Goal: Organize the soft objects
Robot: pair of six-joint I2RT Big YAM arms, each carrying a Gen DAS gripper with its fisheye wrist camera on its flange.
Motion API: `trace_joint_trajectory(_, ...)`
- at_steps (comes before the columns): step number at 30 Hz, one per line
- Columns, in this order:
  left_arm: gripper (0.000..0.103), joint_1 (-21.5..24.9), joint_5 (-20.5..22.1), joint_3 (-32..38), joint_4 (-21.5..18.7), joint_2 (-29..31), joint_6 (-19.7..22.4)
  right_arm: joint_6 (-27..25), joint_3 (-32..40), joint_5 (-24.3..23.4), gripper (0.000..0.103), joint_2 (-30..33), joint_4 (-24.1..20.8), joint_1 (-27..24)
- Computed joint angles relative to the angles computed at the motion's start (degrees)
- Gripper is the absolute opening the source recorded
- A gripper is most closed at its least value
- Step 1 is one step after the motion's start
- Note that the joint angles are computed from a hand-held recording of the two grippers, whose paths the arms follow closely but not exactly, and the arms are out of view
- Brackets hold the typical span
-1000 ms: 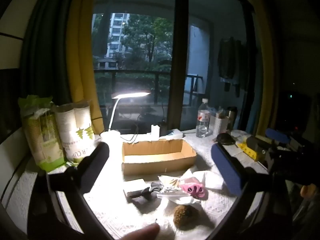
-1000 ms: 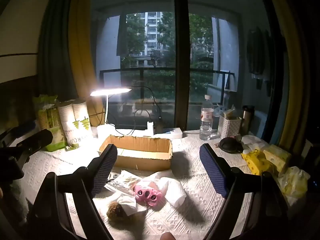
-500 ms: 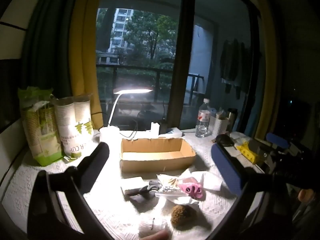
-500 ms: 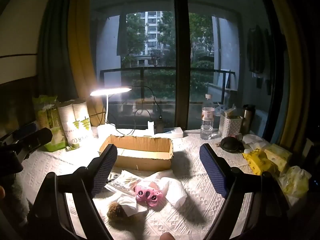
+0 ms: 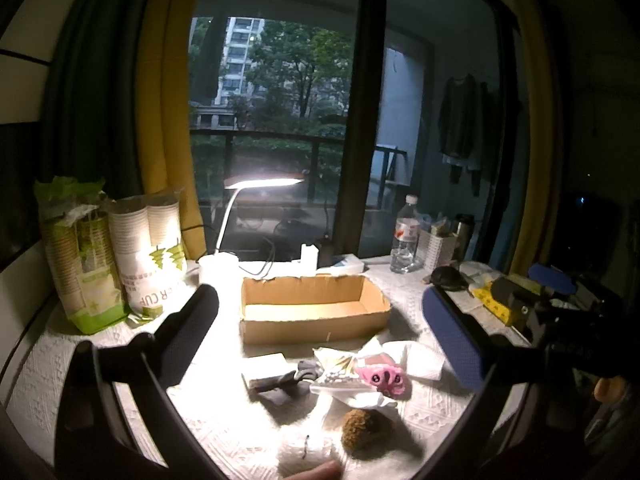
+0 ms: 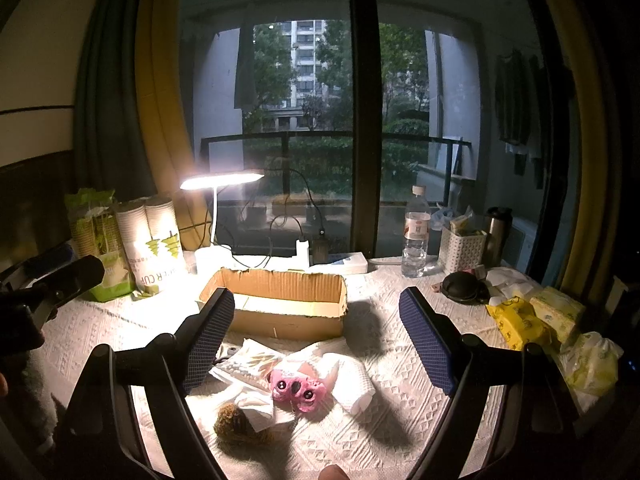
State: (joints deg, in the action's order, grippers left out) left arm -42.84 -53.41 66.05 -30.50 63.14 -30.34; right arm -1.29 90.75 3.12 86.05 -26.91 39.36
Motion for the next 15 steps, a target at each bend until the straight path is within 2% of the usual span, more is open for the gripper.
trace_joint_trajectory(15, 0.103, -0.22, 0.11, 0.15, -0.11, 0.02, 0.00, 0.07, -0.09, -0.01, 0.087, 0.03, 0.18, 0.00)
